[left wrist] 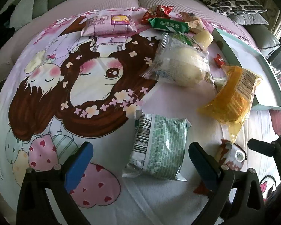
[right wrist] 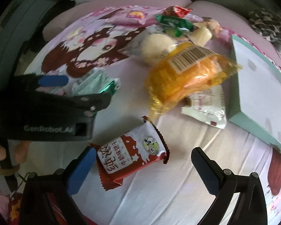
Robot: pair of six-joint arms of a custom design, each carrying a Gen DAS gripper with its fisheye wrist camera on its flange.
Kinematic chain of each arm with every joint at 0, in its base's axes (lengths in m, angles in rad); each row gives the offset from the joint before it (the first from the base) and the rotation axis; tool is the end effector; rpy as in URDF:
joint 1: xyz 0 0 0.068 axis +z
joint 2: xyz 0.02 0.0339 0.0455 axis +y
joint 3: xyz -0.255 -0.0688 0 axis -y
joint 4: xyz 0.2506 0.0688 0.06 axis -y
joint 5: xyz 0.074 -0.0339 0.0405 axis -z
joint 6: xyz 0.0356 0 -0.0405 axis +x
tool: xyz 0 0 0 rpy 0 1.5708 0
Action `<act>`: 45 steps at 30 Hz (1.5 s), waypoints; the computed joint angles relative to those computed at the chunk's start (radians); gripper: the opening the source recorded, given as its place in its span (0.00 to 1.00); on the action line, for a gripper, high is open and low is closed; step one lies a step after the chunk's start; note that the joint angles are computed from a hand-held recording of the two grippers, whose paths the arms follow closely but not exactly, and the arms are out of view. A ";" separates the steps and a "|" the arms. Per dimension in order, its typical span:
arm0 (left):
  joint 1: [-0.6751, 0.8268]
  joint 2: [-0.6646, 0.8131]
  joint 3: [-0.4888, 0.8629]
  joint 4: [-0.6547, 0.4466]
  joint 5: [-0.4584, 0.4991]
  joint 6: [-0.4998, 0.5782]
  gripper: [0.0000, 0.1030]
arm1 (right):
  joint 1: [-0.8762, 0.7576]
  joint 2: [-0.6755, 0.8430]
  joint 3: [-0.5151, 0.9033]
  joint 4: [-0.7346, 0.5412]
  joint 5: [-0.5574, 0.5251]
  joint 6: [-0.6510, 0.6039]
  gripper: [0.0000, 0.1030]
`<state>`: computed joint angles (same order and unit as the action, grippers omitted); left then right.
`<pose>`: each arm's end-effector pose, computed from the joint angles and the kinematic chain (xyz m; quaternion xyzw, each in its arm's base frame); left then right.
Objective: Organize snacks
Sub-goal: 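Grasp the green-and-white pastry packet with left tool while right tool grasps red-white biscuit packet, then carry both packets over the teal-rimmed tray and open both tools to drop them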
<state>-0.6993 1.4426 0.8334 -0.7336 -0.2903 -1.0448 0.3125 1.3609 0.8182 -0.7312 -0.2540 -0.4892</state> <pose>0.1992 -0.1542 0.1669 -0.1852 0.9656 0.0063 0.1824 0.2296 0.0836 0.1811 -0.4001 0.8960 0.1118 0.1572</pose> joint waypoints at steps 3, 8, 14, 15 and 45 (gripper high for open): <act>0.011 0.006 -0.003 0.016 0.004 0.011 0.99 | 0.005 -0.030 -0.012 -0.003 0.002 -0.020 0.96; 0.018 0.015 -0.003 0.031 0.009 0.022 0.88 | 0.049 -0.059 -0.041 0.009 0.008 -0.052 0.88; 0.023 0.018 -0.002 0.065 0.020 0.038 0.65 | 0.026 -0.042 -0.034 0.007 -0.012 -0.048 0.80; 0.023 0.014 -0.006 0.077 0.025 0.039 0.58 | 0.024 -0.042 -0.034 0.007 -0.015 -0.048 0.80; -0.090 -0.189 0.021 -0.136 -0.069 -0.121 0.51 | -0.122 -0.175 0.092 -0.203 -0.167 -0.098 0.72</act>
<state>-0.7897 1.2535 0.8547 -0.8698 -0.3597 -1.1655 0.1905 1.1861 0.9102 -0.9339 -0.4213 -0.5871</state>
